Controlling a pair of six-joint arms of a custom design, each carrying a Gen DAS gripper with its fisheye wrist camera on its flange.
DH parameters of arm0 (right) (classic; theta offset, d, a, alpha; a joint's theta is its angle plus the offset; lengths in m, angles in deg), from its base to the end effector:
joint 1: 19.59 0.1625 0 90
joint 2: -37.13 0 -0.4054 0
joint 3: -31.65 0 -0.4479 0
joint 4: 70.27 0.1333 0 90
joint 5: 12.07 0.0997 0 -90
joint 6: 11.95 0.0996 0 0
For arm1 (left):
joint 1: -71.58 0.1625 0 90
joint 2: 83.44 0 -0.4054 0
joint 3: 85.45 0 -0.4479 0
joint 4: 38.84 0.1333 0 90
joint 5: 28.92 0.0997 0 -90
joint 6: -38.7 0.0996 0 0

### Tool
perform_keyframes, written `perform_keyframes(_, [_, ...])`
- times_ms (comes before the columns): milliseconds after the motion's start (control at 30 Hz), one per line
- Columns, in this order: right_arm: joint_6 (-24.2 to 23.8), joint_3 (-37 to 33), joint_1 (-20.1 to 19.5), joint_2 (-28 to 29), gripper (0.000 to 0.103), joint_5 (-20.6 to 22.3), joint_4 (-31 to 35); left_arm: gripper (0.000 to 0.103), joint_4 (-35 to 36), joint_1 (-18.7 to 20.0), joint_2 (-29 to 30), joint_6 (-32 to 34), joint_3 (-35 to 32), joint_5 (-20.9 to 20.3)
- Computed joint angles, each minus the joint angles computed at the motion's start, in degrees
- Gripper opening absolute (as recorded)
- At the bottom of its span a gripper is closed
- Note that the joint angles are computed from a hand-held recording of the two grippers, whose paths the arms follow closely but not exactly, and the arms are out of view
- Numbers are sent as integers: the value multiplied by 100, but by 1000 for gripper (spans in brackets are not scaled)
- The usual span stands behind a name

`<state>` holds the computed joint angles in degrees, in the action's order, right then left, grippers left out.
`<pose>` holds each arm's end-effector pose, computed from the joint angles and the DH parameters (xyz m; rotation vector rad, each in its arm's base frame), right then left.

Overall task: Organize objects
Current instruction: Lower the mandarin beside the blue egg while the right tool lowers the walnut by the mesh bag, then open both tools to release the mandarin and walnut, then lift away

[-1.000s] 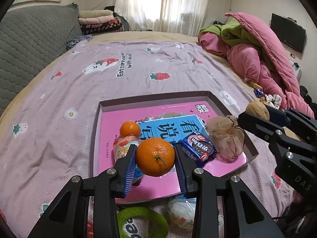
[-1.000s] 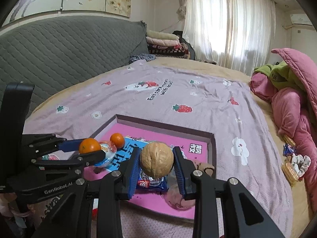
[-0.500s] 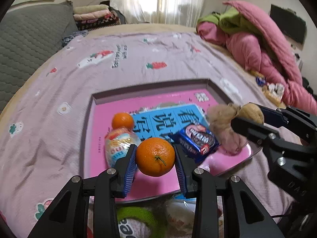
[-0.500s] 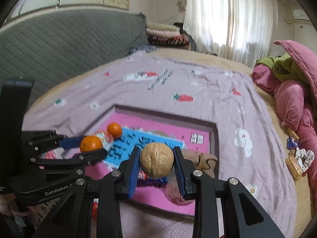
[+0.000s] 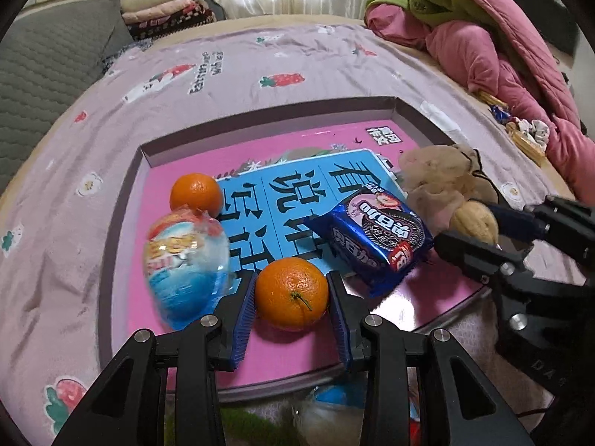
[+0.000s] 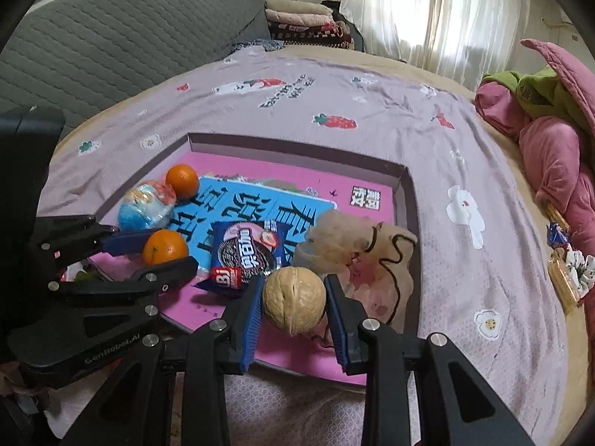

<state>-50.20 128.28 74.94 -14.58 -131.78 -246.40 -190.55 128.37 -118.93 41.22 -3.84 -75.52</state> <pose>0.1390 -0.6915 0.1650 0.6438 -2.2913 0.6700 -0.2453 -0.7430 0.0321 0.6168 2.3434 -0.5742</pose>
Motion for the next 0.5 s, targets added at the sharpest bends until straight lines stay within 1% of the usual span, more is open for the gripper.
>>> perform_keyframes(100, [76,-71,-36,85,33,-38,66,38,-73,-3,41,87,-19,57])
perform_keyframes(200, [37,-106,-36,139,33,-140,77,39,-104,16,57,103,-38,37])
perform_keyframes(367, [162,-108,-48,97,33,-79,188,40,-107,15,40,136,-22,51])
perform_keyframes(433, [155,-92,-45,77,33,-66,197,40,-125,-1,28,146,0,129])
perform_keyframes(467, [154,-95,-40,70,34,-62,232,41,-143,-7,15,162,18,144])
perform_keyframes(500, [162,-85,-36,54,34,-44,241,45,-143,-12,-2,177,33,144])
